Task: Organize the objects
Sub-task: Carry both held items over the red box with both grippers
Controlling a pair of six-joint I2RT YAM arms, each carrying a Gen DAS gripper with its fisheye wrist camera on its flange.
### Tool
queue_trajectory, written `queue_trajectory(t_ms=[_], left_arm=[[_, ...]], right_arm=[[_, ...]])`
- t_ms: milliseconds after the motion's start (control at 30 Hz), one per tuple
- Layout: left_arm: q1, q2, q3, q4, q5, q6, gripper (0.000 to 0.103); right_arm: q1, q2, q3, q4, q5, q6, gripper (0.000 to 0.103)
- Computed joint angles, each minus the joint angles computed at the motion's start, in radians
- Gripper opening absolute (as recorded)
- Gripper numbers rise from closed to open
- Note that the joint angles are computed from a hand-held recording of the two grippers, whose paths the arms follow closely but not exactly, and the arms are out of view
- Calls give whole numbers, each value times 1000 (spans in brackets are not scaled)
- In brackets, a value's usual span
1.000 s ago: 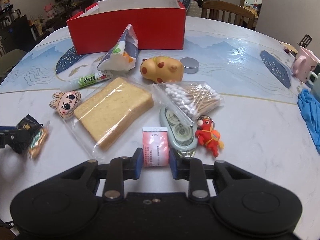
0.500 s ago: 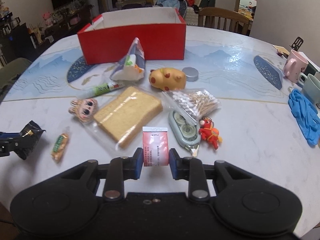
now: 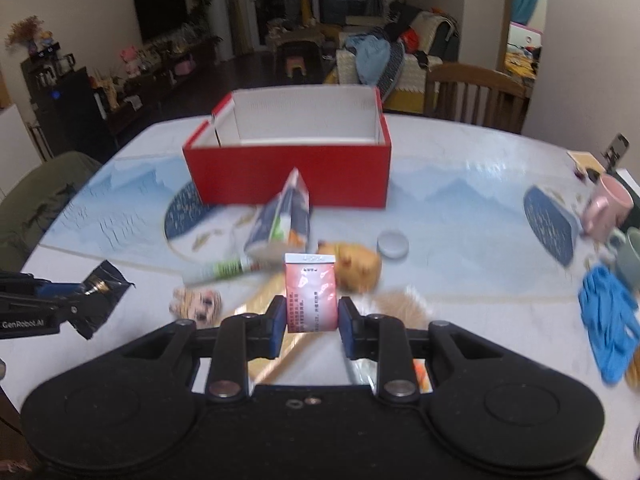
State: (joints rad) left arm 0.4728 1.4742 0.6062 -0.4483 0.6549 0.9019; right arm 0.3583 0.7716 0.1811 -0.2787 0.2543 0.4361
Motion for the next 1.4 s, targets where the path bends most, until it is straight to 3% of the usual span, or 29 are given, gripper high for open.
queue_trajectory(t_ms=[300,533,867,1167,1400], left_arm=[[-245,-55,42,137,-67,-336,30],[-370,1,137,203,-136,-506,30],[-509,244,410,228,-234,-543,30],[-586,564,794,129,-301,-514,30],[-641,810,1085,36,-367,-510,30]], right_arm=[[-364,221,145,176,-314,-300,26],[-449,417,270,267,-410,-420,26],[-444,733,484,346,-392,-425,26],[-394,1036,724,345,-314,-396,26],[-388,1257,926,256,-286,-363,26]])
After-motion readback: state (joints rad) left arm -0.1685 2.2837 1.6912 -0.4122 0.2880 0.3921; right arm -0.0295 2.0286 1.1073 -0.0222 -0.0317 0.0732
